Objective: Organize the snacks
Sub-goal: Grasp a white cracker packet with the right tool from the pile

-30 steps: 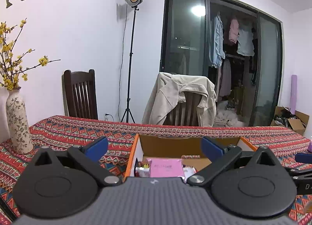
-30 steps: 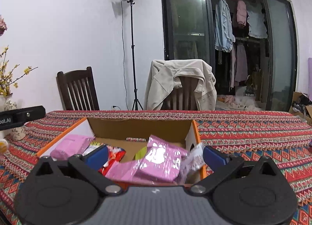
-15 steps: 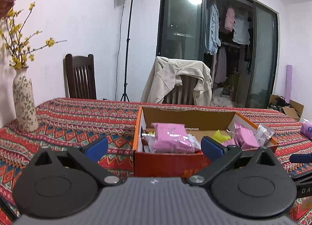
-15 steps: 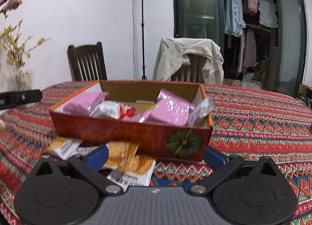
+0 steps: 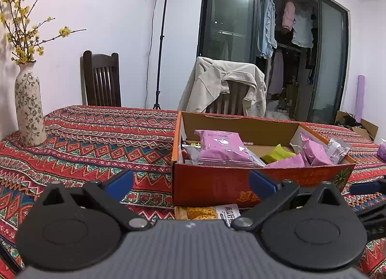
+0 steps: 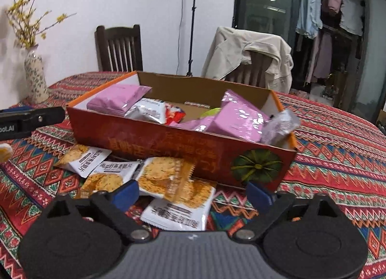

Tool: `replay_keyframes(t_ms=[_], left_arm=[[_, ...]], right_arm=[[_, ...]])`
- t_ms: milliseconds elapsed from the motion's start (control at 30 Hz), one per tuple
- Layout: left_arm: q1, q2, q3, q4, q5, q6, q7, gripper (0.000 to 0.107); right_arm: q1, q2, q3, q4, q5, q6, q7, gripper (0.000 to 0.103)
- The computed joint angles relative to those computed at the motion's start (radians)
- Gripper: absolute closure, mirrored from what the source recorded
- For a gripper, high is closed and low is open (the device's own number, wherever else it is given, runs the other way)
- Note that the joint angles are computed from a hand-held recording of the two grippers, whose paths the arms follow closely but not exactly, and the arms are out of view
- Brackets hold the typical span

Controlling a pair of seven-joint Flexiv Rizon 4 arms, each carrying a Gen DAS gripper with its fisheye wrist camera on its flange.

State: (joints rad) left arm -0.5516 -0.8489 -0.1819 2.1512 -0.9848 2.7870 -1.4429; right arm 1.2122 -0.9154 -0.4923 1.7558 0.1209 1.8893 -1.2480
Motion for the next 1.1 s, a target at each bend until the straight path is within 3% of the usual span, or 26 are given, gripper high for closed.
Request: replay_keyframes(t_ms=[167, 300, 433, 533, 767, 900, 1100], left_arm=[[-0.001, -0.003, -0.002, -0.001, -0.004, -0.002, -0.004, 0.004], [0.009, 0.003, -0.003, 0.011, 0.009, -0.010, -0.031, 0.004], [0.011, 0.008, 0.003, 0.022, 0.026, -0.015, -0.054, 0.004], [0.008, 0.009, 0.007, 0.023, 0.029, -0.015, -0.059, 0.004], [0.003, 0.010, 0.006, 0.021, 0.012, -0.023, -0.057, 0.004], [0.010, 0.015, 0.005, 0.026, 0.012, -0.041, -0.069, 0.004], [0.008, 0.018, 0.011, 0.028, 0.009, -0.056, -0.079, 0.004]], right_arm=[[-0.025, -0.024, 0.014, -0.083, -0.056, -0.079, 0.045, 0.020], [-0.134, -0.030, 0.141, -0.138, -0.141, -0.087, 0.080, 0.025], [-0.111, -0.063, 0.104, -0.144, -0.157, -0.074, 0.107, 0.027], [-0.132, -0.061, 0.135, -0.135, -0.168, -0.030, 0.090, 0.037], [-0.084, -0.076, 0.096, -0.121, -0.102, 0.022, 0.016, 0.054], [-0.075, -0.074, 0.097, -0.113, -0.054, 0.053, -0.020, 0.059], [-0.067, -0.067, 0.104, -0.106, 0.022, 0.092, -0.076, 0.076]])
